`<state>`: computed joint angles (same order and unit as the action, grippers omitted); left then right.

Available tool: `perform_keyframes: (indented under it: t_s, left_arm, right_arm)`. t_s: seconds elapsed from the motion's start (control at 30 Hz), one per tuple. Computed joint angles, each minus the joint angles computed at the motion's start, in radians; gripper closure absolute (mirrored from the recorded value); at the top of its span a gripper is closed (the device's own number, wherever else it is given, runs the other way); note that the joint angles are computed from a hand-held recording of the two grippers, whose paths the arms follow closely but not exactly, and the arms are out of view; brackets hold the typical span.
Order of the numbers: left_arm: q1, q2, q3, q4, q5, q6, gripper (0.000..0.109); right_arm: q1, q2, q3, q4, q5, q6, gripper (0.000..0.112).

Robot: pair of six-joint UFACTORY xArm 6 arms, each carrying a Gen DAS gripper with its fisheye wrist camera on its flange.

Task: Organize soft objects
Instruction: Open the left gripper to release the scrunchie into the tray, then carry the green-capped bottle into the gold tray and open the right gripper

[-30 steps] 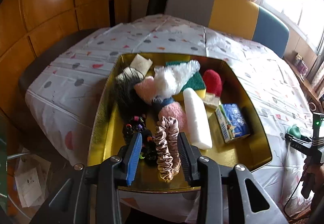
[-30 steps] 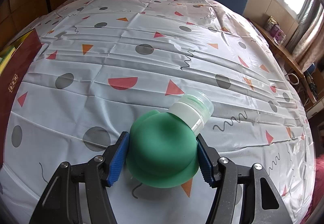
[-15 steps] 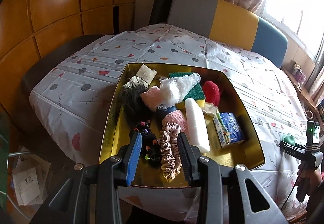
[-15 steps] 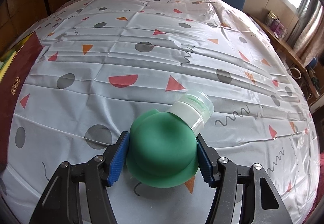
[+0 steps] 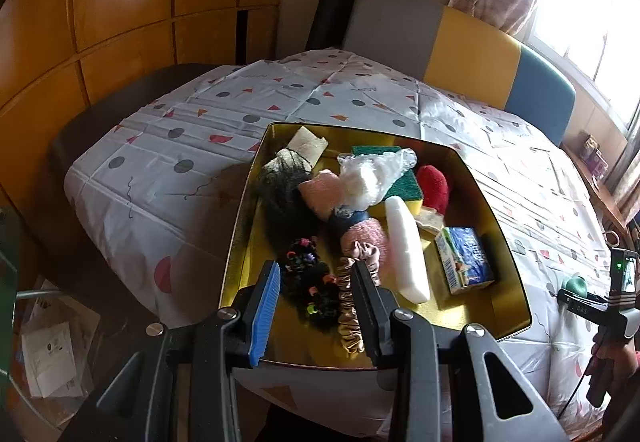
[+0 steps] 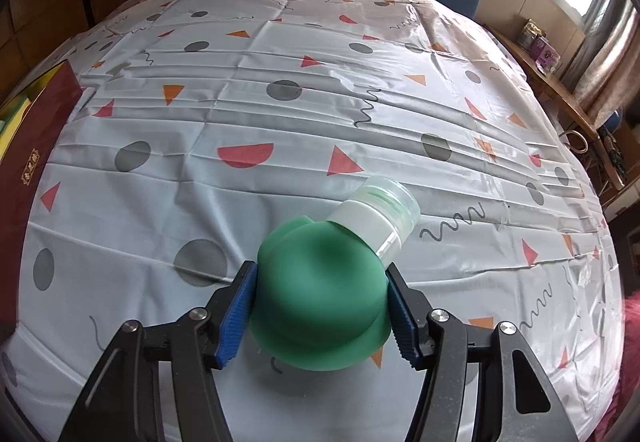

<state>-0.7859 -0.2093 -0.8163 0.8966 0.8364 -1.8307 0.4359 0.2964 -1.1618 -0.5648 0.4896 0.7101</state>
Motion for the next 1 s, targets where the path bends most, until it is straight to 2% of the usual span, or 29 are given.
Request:
perform_keyframes:
  t_s: [0.37, 0.7, 0.9, 1.0]
  left_arm:
    - [0.012, -0.013, 0.026, 0.005, -0.018, -0.02, 0.072]
    - [0.023, -0.021, 0.042, -0.001, -0.024, -0.03, 0.072]
    - [0.022, -0.042, 0.058, -0.001, -0.005, -0.04, 0.072]
    - [0.023, -0.051, 0.066, -0.004, 0.002, -0.043, 0.072]
  right_arm:
    - [0.047, -0.062, 0.076, 0.132, -0.067, -0.082, 0.051]
    - [0.152, -0.105, 0.051, 0.256, -0.203, -0.217, 0.051]
    - [0.266, -0.053, -0.047, 0.446, -0.251, -0.44, 0.051]
    - [0.322, -0.011, -0.108, 0.589, -0.244, -0.586, 0.051]
